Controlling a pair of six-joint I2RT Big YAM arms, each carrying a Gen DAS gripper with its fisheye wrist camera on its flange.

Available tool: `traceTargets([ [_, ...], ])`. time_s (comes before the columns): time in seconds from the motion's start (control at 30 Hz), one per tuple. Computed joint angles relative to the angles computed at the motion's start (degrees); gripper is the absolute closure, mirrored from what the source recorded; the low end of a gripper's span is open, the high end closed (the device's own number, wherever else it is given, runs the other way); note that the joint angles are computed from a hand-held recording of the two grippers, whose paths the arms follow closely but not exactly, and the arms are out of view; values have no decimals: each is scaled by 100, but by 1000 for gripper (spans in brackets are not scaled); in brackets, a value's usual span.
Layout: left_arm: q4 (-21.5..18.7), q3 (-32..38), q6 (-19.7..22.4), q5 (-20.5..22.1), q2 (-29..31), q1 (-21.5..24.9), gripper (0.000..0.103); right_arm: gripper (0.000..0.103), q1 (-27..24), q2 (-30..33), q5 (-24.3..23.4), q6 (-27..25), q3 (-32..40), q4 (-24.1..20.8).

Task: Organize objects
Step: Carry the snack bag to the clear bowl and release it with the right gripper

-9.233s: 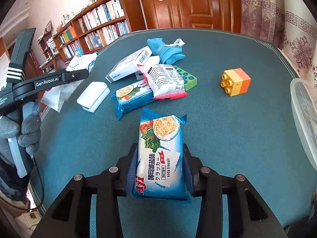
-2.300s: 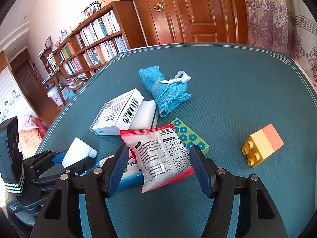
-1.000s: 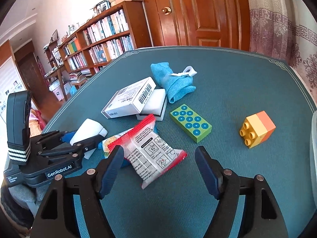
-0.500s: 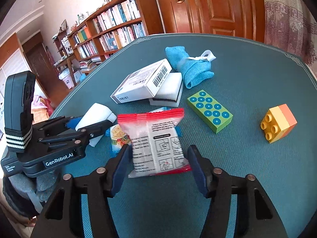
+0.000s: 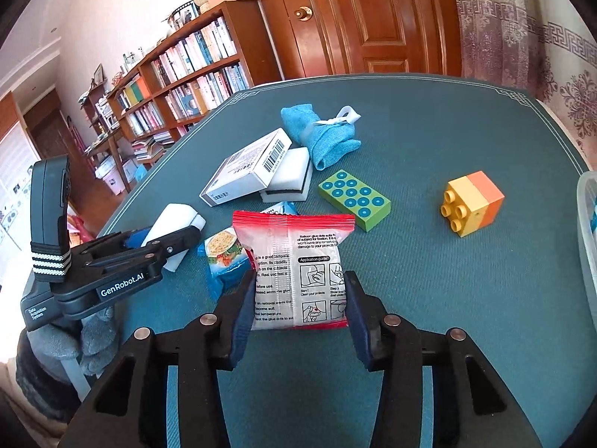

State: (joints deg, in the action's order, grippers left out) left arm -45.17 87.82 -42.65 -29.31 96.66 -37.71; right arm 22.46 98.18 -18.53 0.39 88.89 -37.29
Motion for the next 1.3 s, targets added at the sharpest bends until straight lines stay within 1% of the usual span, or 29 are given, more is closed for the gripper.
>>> traceTargets([
  [0.3,-81,163,92,-114,30,-114,56,57,-320,-389,146,173,-351,155],
  [0.63,-272,830,407,-172,387,-336,56,57,-906,-736,315,449,-525,471],
  [0.8,-359,1255,609,-110,637,-443,56,57,-1196,-823,434,588,-545,585],
  [0.97,-446,1656,756,47,884,-505,56,57,-1468,-739,619,716,-419,660],
  [1.13,-522,2000,882,129,1107,-570,56,57,-1743,-472,992,890,-60,655],
  [1.3,-635,2303,974,220,1319,-603,56,57,-1917,-98,1475,1011,431,480],
])
